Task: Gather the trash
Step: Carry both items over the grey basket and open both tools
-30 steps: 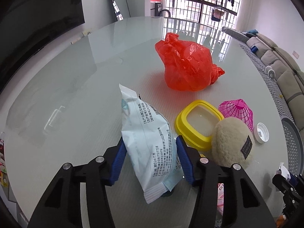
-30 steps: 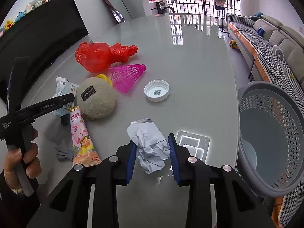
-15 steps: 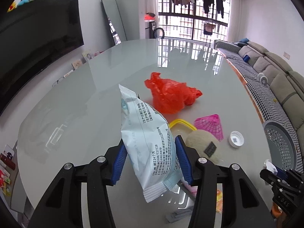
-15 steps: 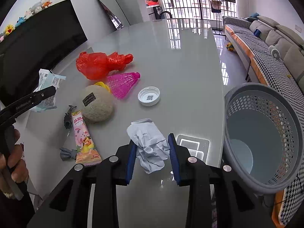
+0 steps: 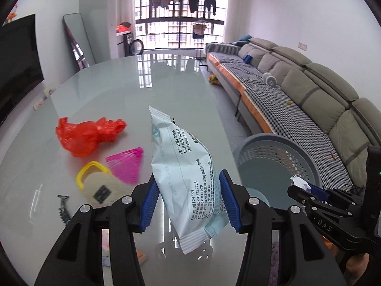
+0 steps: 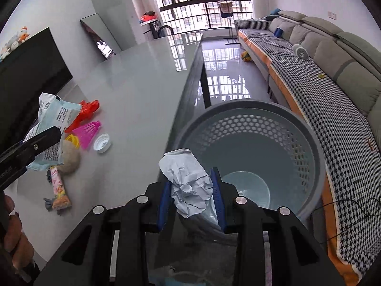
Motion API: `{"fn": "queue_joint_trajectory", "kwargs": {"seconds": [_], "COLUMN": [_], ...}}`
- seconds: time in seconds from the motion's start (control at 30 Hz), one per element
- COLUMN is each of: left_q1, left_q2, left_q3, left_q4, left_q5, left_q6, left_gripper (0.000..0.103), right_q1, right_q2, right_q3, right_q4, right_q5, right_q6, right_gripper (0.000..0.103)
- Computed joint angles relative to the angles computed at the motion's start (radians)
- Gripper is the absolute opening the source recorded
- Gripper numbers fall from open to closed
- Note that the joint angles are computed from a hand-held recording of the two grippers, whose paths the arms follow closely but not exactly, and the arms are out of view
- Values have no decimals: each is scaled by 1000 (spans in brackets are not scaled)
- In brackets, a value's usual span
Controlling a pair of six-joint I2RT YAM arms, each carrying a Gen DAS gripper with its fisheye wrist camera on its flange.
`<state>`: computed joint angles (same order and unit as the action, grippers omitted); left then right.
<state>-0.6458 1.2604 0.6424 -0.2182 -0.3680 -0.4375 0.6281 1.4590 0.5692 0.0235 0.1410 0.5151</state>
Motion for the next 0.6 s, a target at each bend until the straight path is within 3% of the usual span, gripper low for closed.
{"fn": "queue_joint_trajectory", "kwargs": {"seconds": [0.23, 0.6], "left_q1": [-110, -144], "left_q2": [327, 586], "left_q3": [181, 352], "left_q4": [75, 98], "left_q5": [35, 96], "left_q6": [-20, -9], "left_gripper": [49, 51], "right_q1": [-238, -390], "right_q2": [-33, 127], "right_q3": [-91, -59], "right_q4": [36, 134], "right_q5": [-100, -223], "right_q6": [-107, -209], "right_gripper": [32, 32]}}
